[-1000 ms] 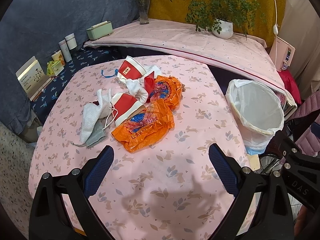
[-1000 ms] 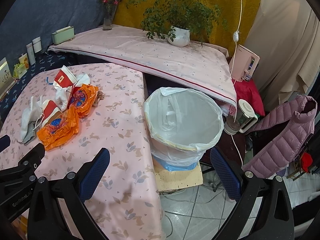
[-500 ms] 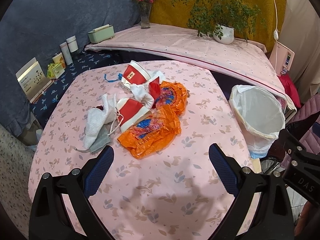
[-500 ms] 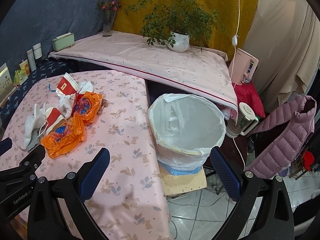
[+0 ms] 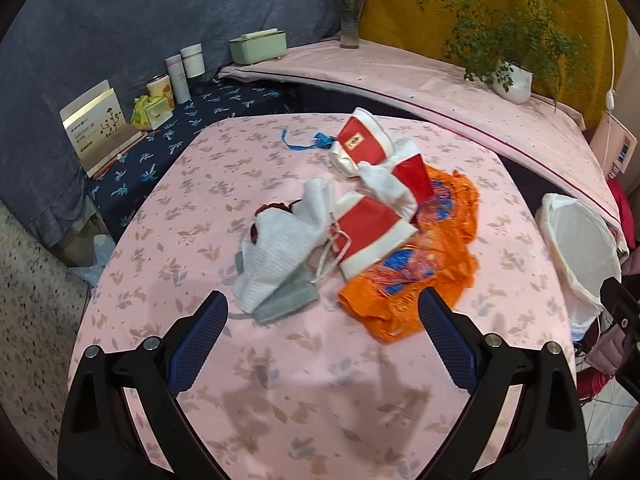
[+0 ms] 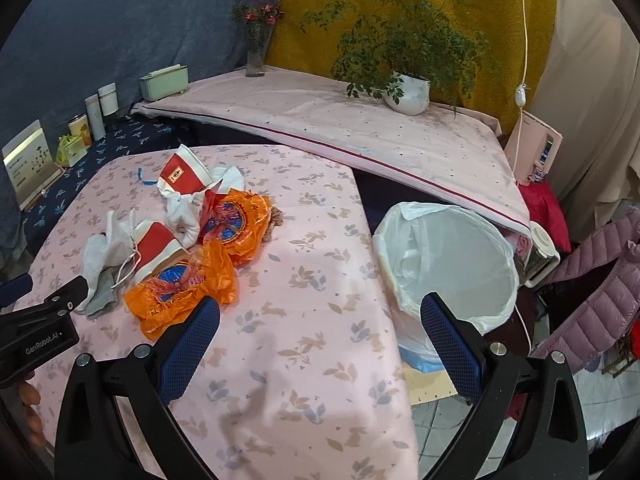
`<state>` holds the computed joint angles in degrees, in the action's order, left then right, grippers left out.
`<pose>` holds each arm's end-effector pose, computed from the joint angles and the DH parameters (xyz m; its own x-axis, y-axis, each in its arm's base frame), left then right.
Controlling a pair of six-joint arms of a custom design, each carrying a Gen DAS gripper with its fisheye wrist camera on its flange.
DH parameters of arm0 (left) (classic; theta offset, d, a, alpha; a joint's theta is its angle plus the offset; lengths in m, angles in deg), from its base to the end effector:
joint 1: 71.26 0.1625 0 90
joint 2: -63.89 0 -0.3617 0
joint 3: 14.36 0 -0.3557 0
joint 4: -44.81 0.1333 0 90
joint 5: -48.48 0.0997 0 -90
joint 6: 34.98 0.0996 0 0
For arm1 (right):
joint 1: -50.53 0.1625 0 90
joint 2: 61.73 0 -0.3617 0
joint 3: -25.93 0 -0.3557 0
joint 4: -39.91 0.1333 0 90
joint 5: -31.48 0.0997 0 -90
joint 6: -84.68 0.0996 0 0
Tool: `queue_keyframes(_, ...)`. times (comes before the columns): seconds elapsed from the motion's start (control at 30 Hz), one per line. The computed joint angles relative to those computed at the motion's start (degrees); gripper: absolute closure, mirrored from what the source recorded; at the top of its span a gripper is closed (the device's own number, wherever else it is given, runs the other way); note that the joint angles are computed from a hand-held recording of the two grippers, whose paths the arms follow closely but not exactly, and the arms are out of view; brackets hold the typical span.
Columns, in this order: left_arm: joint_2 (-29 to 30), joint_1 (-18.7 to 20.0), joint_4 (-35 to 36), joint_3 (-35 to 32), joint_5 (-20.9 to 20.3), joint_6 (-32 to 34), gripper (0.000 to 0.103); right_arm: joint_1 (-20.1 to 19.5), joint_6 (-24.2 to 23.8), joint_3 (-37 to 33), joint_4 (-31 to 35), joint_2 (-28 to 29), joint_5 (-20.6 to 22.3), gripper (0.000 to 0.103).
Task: Collect trash
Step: 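Grasp the white wet wipe with the left gripper while the right gripper grasps an orange snack bag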
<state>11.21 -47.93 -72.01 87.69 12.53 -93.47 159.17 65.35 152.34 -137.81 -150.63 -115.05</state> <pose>-0.3933 -0.4026 0.0880 -0.6955 0.0342 -0.7177 0.4880 0.7556 -0.4370 0.1739 -0.3583 0.3490 -0.6187 0.2061 0.7581 -0.4338 0.7149 -0.5484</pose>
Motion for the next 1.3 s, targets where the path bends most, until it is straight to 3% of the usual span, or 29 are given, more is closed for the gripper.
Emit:
queue_keyframes(0.1, -0.62, 2.20, -2.38, 1.40, 1.08, 2.73, 0.011, -1.01, 0.76, -1.25, 0.04, 3.16, 1.73, 0.007)
queue_keyframes(0.37, -1.18, 8.46, -15.16, 3.41, -1.31, 12.51, 0.014, -4.44, 2.73, -4.86, -1.03, 11.59, 6.13, 0.008)
queue_keyframes(0.6, 1.14, 12.77, -19.64, 1.05, -5.65, 17.65, 0.040, -6.84, 2.55, -8.41, -0.54, 17.59, 7.19, 0.014)
queue_keyframes(0.67, 1.62, 13.55, -20.57, 0.57, -7.30, 19.03, 0.049, -7.58, 3.35, -9.25, 1.07, 18.51, 7.82, 0.023)
queue_keyframes(0.73, 1.85, 14.06, -21.54, 0.36, -8.97, 20.20, 0.070, -8.26, 4.48, -9.60, 2.75, 18.80, 8.71, 0.030)
queue_keyframes(0.8, 2.01, 14.20, -21.94, 0.28, -9.45, 20.92, 0.081, -8.90, 5.69, -9.81, 4.88, 18.83, 9.59, 0.042)
queue_keyframes(0.87, 1.98, 14.12, -22.10, 0.33, -9.64, 20.87, 0.091, -9.47, 6.58, -10.00, 7.12, 18.70, 10.70, 0.064)
queue_keyframes(0.9, 1.92, 14.01, -21.93, 0.35, -9.76, 20.53, 0.095, -9.70, 6.97, -9.93, 8.06, 18.48, 11.46, 0.069)
queue_keyframes(0.97, 1.60, 13.82, -22.14, 0.50, -10.05, 20.30, 0.098, -9.67, 7.18, -9.74, 8.77, 18.36, 12.02, 0.084)
queue_keyframes(1.0, 1.41, 13.65, -22.09, 0.58, -10.11, 20.18, 0.099, -9.47, 7.03, -9.67, 8.98, 18.30, 12.16, 0.087)
queue_keyframes(1.3, 0.36, 9.88, -21.68, -0.53, -9.53, 19.78, 0.099, -5.90, 5.05, -8.76, 7.31, 14.60, 13.54, 0.093)
